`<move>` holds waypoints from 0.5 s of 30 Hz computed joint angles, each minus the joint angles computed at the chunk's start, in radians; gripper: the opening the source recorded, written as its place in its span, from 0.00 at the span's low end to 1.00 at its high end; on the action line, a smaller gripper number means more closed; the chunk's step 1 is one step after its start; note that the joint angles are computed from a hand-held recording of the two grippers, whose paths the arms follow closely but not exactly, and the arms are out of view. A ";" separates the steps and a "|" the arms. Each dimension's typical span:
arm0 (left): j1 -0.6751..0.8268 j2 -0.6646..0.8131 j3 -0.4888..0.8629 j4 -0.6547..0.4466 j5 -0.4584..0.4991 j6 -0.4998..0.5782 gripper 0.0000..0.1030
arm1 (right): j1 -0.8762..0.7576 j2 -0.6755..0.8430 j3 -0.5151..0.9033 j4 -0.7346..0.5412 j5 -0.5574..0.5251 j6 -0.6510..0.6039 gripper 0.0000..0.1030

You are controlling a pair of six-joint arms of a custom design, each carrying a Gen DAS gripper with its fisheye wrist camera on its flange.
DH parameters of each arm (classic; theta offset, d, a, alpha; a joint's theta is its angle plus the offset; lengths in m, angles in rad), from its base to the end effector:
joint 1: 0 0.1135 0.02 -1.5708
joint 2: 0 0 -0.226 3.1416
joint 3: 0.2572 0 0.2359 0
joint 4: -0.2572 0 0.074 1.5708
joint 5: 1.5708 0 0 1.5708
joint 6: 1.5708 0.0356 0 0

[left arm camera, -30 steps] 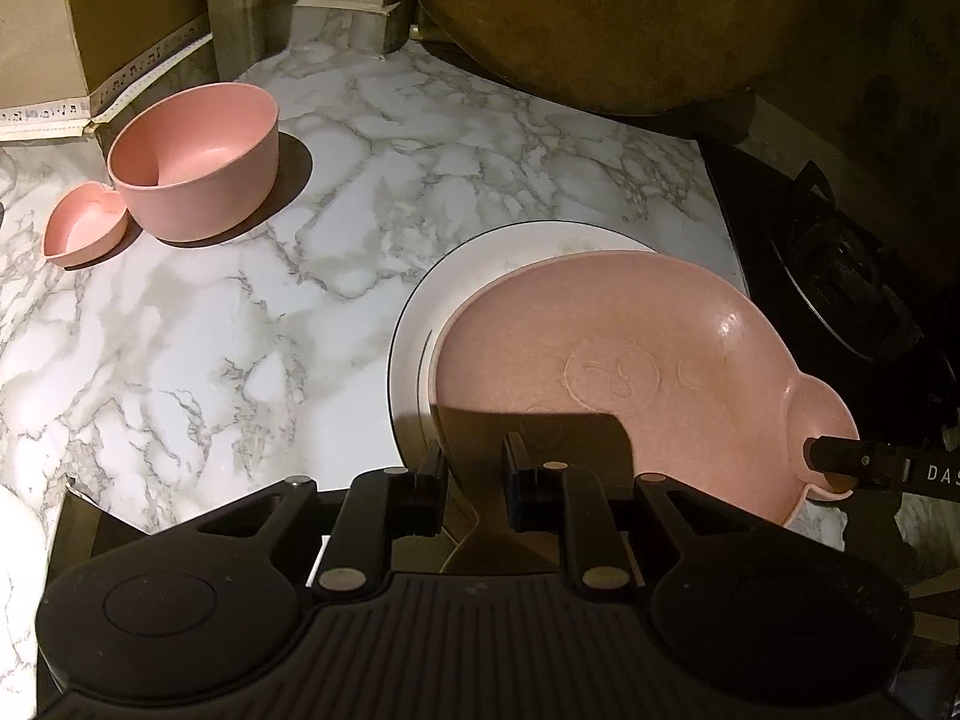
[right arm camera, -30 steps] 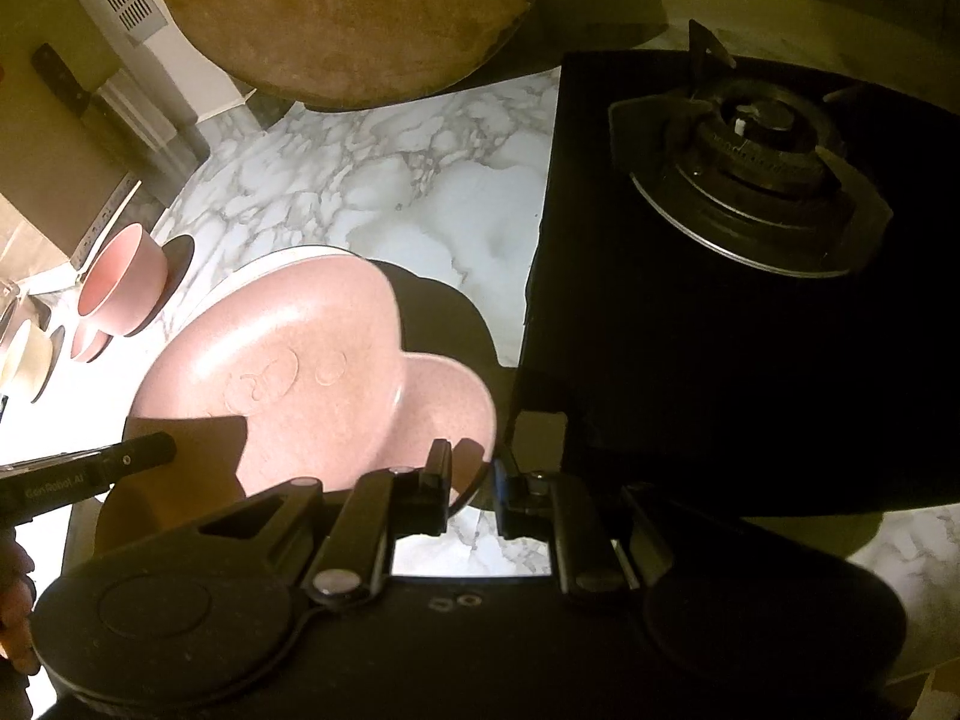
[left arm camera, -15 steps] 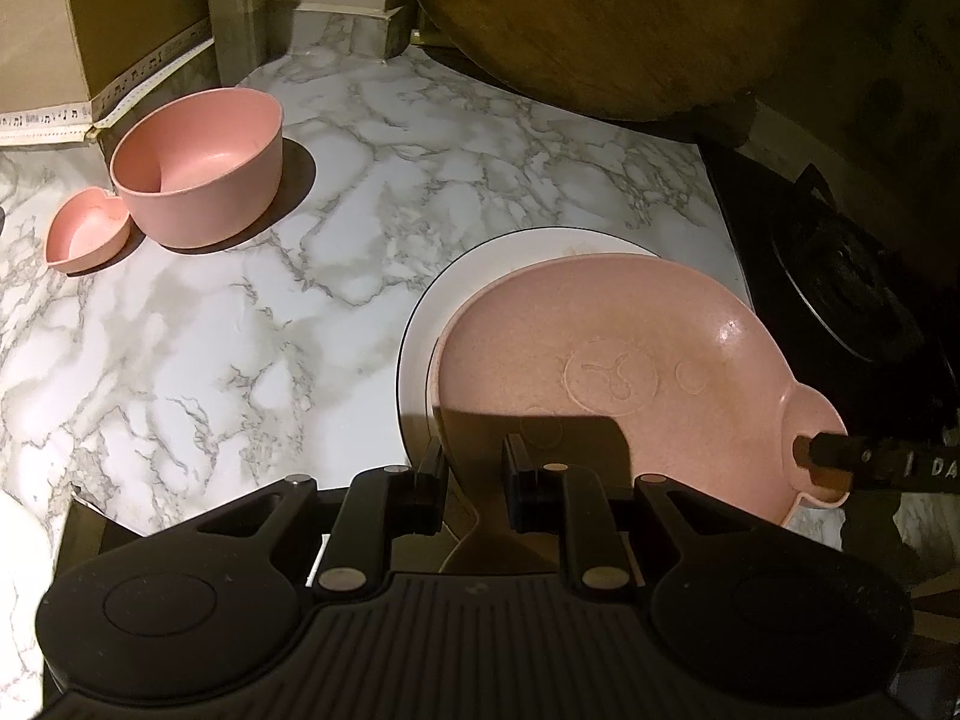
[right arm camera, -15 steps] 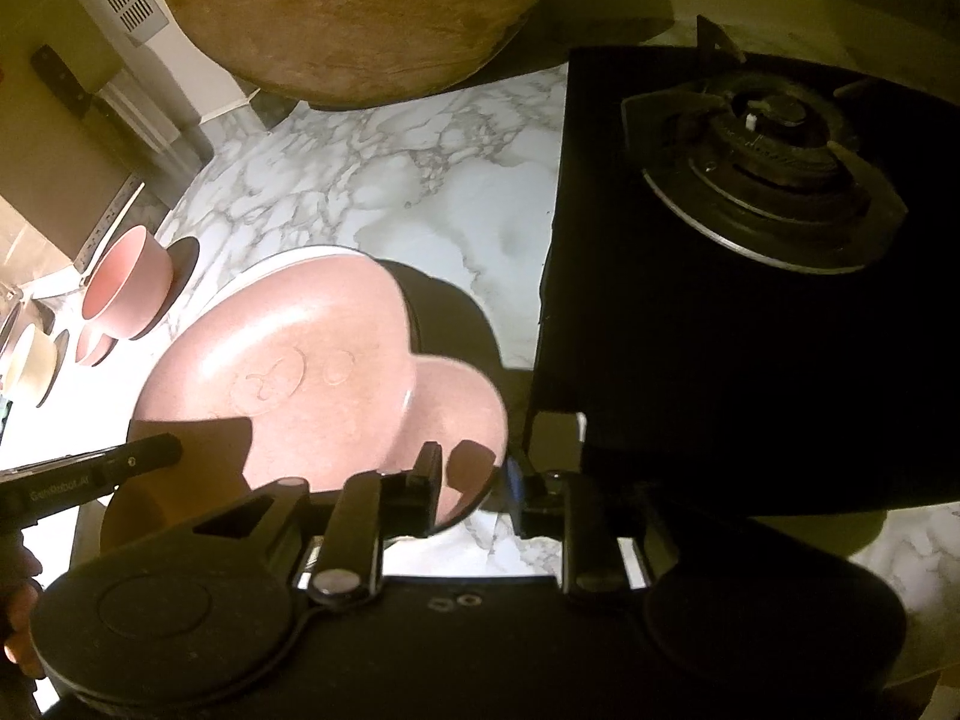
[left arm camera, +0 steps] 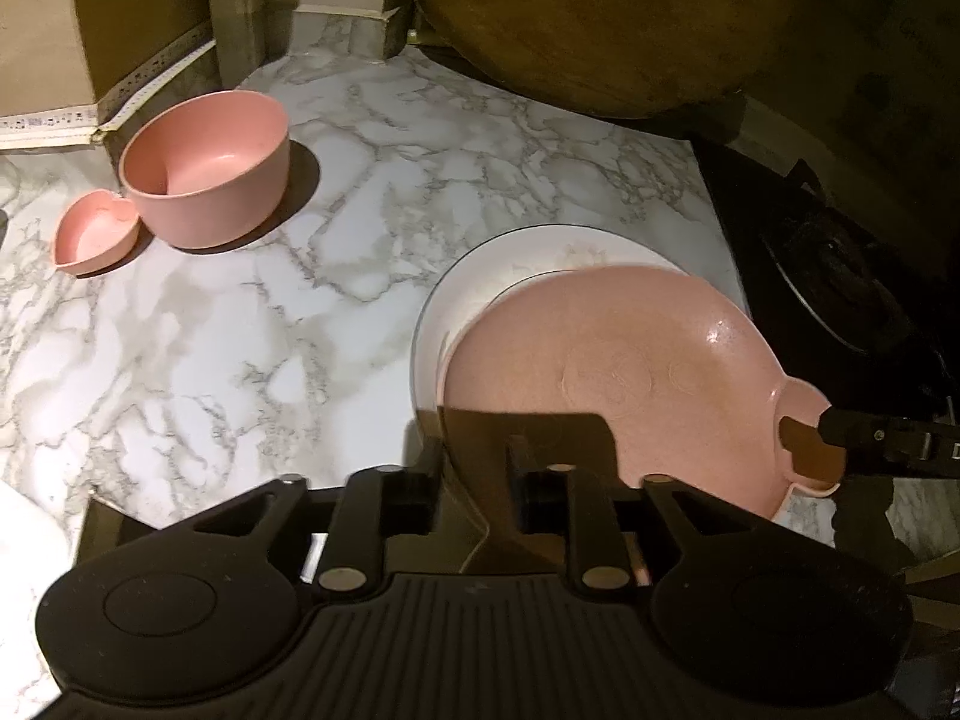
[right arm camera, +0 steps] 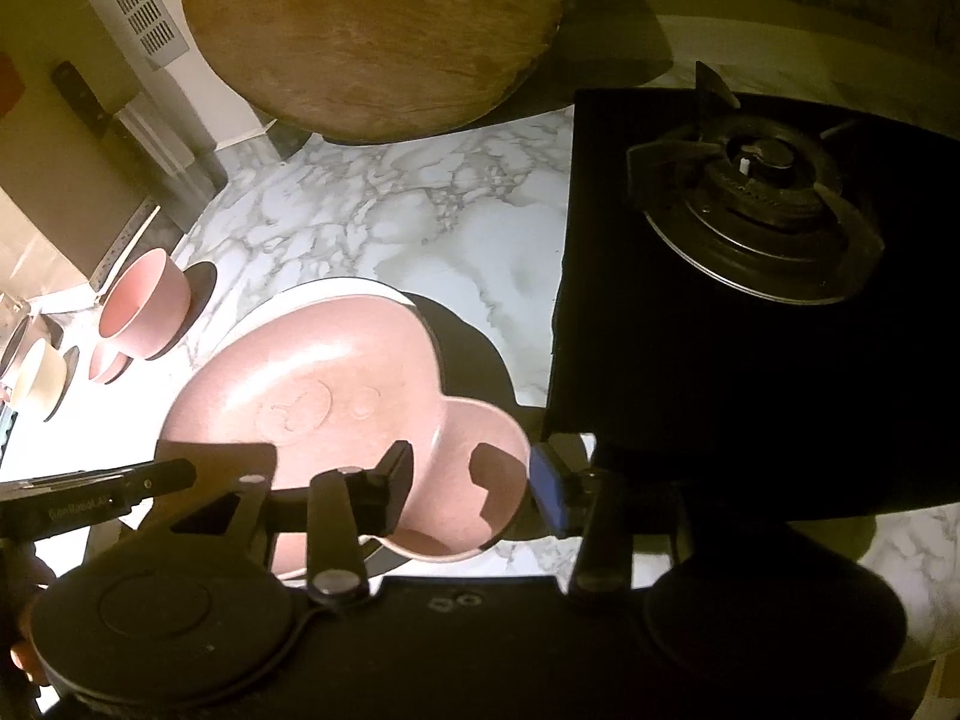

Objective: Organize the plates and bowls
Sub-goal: 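Lower the bear plate with both grippers onto the white plates, then open both grippers and withdraw from the stacked plates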

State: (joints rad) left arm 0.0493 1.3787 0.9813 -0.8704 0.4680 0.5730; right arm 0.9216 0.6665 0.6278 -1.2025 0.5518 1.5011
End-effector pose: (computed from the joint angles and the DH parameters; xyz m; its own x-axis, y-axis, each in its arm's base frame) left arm 0.2425 -0.0041 0.2014 -0.7520 0.4474 -0.4842 0.5928 0.7801 -0.2000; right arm 0.0792 0.0735 0.2057 -0.6142 0.5959 -0.5173 0.5305 0.7971 0.2883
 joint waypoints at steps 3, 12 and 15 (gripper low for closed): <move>0.032 -0.004 0.004 -0.005 0.009 0.018 0.47 | 0.048 0.027 0.019 -0.017 0.023 0.049 0.45; 0.138 -0.033 0.035 -0.077 0.085 0.112 0.48 | 0.134 0.162 0.139 -0.045 0.085 0.085 0.54; 0.178 -0.042 0.049 -0.105 0.116 0.148 0.48 | 0.157 0.223 0.181 -0.030 0.099 0.082 0.58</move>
